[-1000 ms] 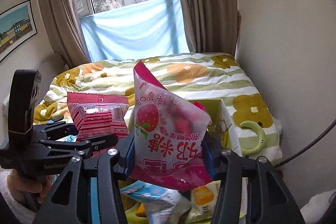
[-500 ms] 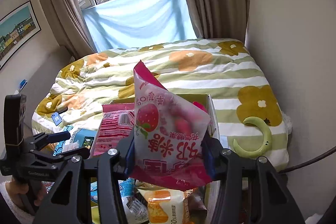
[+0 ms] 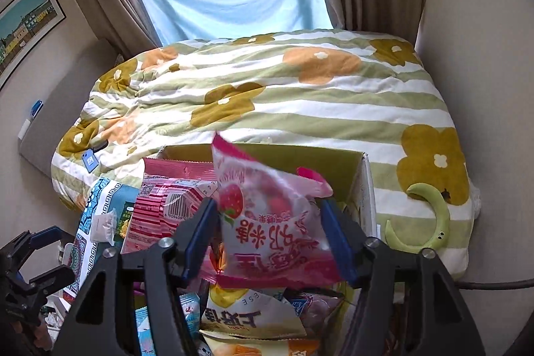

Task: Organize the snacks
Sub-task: 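Carry both pink bags into the yellow box and open both tools, then move both tools to the last two packets on the cloth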

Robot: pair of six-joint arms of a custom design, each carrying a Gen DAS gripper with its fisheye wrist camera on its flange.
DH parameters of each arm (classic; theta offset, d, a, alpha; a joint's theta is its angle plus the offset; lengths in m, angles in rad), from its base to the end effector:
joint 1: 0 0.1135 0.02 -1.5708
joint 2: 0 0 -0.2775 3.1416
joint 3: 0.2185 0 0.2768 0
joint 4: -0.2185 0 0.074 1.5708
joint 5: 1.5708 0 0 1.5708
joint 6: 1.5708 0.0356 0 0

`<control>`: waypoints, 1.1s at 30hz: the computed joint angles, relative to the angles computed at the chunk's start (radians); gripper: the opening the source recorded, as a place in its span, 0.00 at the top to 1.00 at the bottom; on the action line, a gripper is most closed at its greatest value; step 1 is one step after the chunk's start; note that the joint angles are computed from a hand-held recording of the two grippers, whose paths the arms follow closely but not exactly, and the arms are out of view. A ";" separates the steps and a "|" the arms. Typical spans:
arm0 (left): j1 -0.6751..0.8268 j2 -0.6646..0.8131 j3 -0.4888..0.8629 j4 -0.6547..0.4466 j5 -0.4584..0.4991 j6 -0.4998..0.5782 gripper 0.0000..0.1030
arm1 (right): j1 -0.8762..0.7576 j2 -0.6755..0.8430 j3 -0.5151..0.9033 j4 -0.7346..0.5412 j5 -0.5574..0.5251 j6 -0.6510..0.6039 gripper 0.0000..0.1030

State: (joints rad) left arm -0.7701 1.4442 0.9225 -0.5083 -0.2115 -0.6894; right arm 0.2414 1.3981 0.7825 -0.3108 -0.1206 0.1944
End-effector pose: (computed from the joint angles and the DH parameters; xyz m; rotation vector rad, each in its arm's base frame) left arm 0.2243 -0.2071 0.2129 0.0283 2.5890 -0.2735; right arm 0.2837 0.0743 0.1924 -0.1099 2.5161 0.3301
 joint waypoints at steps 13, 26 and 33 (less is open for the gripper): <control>-0.092 -0.194 -0.122 -0.045 -0.102 -0.073 0.02 | 0.148 -0.271 -0.160 -0.052 0.181 0.010 0.00; -0.125 -0.547 -0.203 -0.304 -0.245 -0.080 0.02 | 0.439 -0.499 -0.086 -0.264 0.391 0.185 0.00; 0.170 -0.781 -0.311 -0.343 -0.062 0.138 0.02 | 0.714 -0.425 -0.005 -0.237 0.588 0.349 0.00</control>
State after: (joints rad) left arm -0.6000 0.6630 0.6113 -0.8514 -0.2731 -0.5517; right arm 0.9550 0.9727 0.7779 -0.5482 0.4669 0.5439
